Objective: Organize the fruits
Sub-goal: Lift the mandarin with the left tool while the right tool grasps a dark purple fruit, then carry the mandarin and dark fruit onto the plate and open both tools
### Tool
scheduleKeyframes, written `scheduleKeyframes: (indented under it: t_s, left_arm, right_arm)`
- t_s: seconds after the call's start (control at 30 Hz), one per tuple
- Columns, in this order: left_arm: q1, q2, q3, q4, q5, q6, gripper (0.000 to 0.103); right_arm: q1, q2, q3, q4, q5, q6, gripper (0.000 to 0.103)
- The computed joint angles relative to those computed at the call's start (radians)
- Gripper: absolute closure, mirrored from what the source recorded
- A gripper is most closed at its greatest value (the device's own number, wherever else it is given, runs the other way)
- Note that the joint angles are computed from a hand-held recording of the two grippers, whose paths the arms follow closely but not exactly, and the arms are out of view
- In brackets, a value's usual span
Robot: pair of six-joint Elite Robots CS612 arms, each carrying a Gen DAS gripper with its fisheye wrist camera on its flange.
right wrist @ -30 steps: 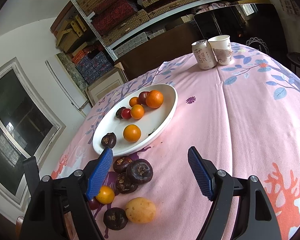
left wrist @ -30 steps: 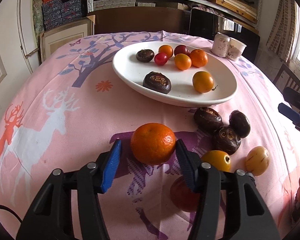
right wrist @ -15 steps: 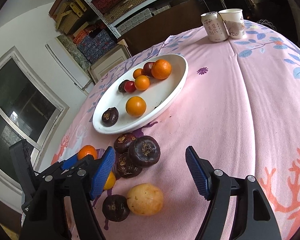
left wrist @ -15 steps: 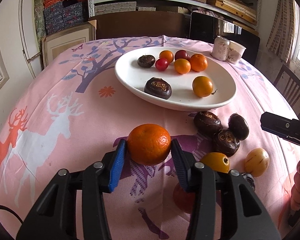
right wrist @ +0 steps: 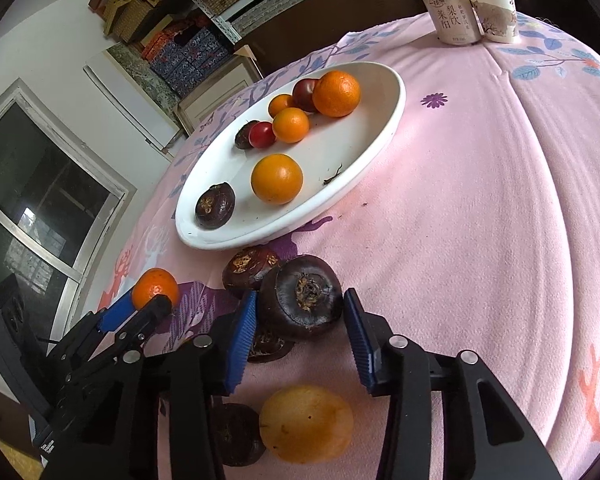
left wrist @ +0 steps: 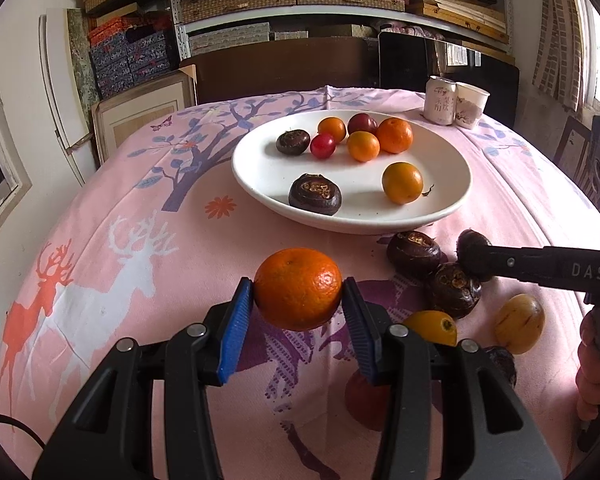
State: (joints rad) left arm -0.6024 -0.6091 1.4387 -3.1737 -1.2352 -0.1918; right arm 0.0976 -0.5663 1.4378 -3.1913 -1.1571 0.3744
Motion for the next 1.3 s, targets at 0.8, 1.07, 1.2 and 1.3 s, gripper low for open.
scheduleKeyframes:
  t_s: [0.8, 1.07, 1.2, 1.3]
  left_arm:
    - [-0.007, -0.004, 0.016, -0.041, 0.042, 0.013, 0.058]
    - [-0.006, -0.012, 0.025, -0.072, 0.043, 0.008, 0.058]
    - [0.004, -0.018, -0.015, -0.043, 0.022, -0.012, 0.058]
    - [-0.001, -0.002, -0.075, -0.037, 0.071, 0.021, 0.058]
  right_arm:
    - [-0.008, -0.025, 0.076, -0.196, -0.027, 0.035, 0.061]
    - [-0.007, -0.047, 0.121, -0.325, -0.084, 0.044, 0.061]
    - [-0.005, -0.080, 0.120, -0.322, -0.136, -0.010, 0.061]
    - [-0.002, -0.093, 0.089, -0.323, -0.168, -0.034, 0.061]
